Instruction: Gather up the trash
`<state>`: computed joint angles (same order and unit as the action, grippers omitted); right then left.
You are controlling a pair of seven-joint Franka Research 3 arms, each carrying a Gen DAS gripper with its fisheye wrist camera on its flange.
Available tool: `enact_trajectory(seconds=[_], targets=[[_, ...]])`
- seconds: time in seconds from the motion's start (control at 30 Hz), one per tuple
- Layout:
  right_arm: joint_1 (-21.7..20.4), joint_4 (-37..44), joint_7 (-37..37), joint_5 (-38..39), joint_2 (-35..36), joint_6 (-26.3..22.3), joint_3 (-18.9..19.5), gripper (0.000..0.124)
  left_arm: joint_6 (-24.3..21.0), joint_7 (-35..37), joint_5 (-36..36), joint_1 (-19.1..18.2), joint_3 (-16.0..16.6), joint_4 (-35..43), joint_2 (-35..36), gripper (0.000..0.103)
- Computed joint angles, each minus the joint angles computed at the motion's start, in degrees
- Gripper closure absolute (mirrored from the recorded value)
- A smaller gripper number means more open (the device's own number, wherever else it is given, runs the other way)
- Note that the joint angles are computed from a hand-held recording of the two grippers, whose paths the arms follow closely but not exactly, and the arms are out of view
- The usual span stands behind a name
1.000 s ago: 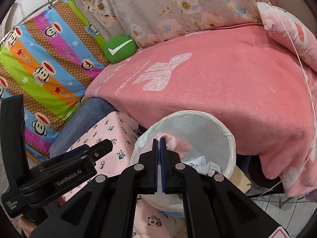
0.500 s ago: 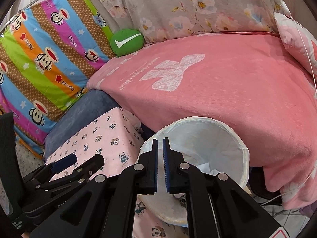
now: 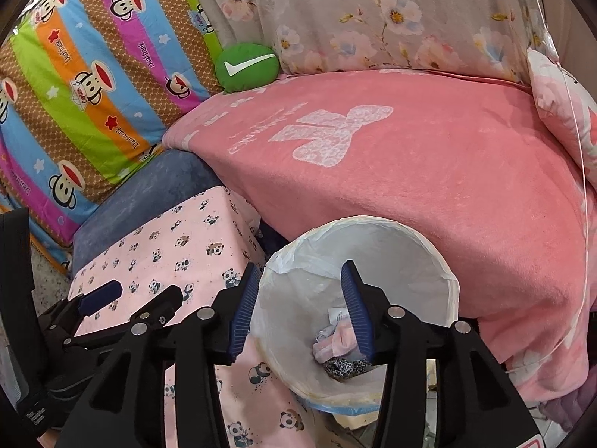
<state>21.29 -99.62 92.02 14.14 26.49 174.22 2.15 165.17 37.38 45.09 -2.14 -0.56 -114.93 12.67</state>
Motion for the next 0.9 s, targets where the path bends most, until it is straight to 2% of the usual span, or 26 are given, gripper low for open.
enact_trajectory(seconds=[0.13, 0.3, 0.4, 0.47, 0.5, 0.6, 0.7, 0.8, 0.9], targets=[[7.2, -3.0, 5.9, -5.4, -1.8, 1.0, -8.1, 0.059, -0.9, -5.4, 5.8, -1.1, 1.5, -1.1, -1.4, 0.012], [11.8, -5.4, 12.0, -11.2, -3.1, 1.4, -13.3, 0.046, -2.0, -8.4, 9.1, -0.2, 0.6, -2.6, -3.1, 0.011], [12.0, -6.7, 13.5, -13.5, -3.9, 1.8, -13.7, 0.040, -2.3, -10.7, 11.1, 0.4, 0.3, -3.6, -4.1, 0.010], [8.6, -7.3, 11.3, -12.8, -4.5, 1.6, -10.0, 0.038, -2.2, -12.0, 12.2, 0.9, 0.1, -4.2, -4.7, 0.010], [7.9, -7.6, 10.9, -12.6, -4.8, 1.2, -9.3, 0.038, -2.3, -12.5, 12.6, 1.1, -0.1, -4.5, -5.0, 0.009], [11.2, -8.6, 14.3, -15.6, -5.4, 1.0, -13.1, 0.038, -2.6, -13.4, 13.4, 1.6, -0.7, -5.4, -5.8, 0.009], [15.6, -9.8, 19.4, -21.1, -6.0, 1.2, -18.1, 0.025, -2.5, -13.8, 13.6, 2.2, -1.1, -6.0, -6.3, 0.009], [15.0, -11.4, 20.4, -22.8, -6.6, 3.0, -17.4, 0.025, -2.4, -14.0, 13.3, 2.5, -1.5, -6.9, -7.0, 0.009], [17.9, -12.2, 23.4, -24.9, -6.7, 3.4, -20.7, 0.025, -2.7, -14.3, 13.6, 2.7, -1.8, -7.5, -7.6, 0.009]])
